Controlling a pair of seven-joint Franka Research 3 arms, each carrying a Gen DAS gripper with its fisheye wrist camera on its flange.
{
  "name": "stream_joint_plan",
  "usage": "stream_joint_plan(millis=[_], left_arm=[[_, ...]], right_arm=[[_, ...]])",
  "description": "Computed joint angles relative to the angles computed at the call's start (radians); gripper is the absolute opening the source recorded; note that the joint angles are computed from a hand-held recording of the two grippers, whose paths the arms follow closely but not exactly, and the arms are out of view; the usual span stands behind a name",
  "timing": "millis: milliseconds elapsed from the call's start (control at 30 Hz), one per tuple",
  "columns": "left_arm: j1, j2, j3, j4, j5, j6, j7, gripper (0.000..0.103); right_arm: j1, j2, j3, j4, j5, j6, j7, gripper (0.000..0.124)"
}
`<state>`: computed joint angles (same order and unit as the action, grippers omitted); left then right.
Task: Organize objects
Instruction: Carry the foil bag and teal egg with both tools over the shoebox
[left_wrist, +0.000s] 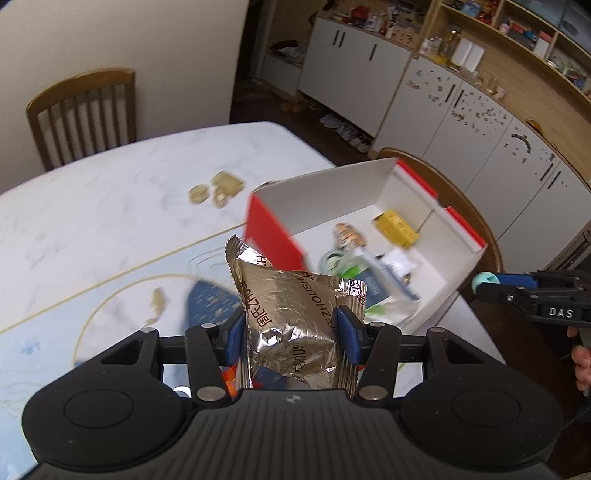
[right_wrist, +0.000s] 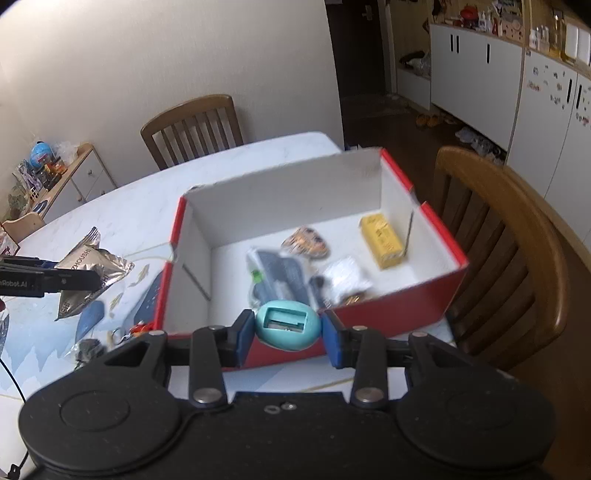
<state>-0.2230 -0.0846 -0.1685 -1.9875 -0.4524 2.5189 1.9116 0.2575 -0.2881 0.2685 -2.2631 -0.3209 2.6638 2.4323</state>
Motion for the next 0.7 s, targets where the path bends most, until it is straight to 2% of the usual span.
stream_joint_plan(millis=[400,700], left_arm=[[-0.047,0.130,-0.080,0.139,0.164,0.042,-0.184,0.051],[-0.083,0.284,-0.103,0.304,0.394,0.035,-0.409,0.051]], right_arm=[[-0.036,-0.007,-0.068,-0.023,0.074,0.065,-0.202,0.038],[-0.047,0.064,-0.106,0.020,0.150,0.096,-0.350,0.038]])
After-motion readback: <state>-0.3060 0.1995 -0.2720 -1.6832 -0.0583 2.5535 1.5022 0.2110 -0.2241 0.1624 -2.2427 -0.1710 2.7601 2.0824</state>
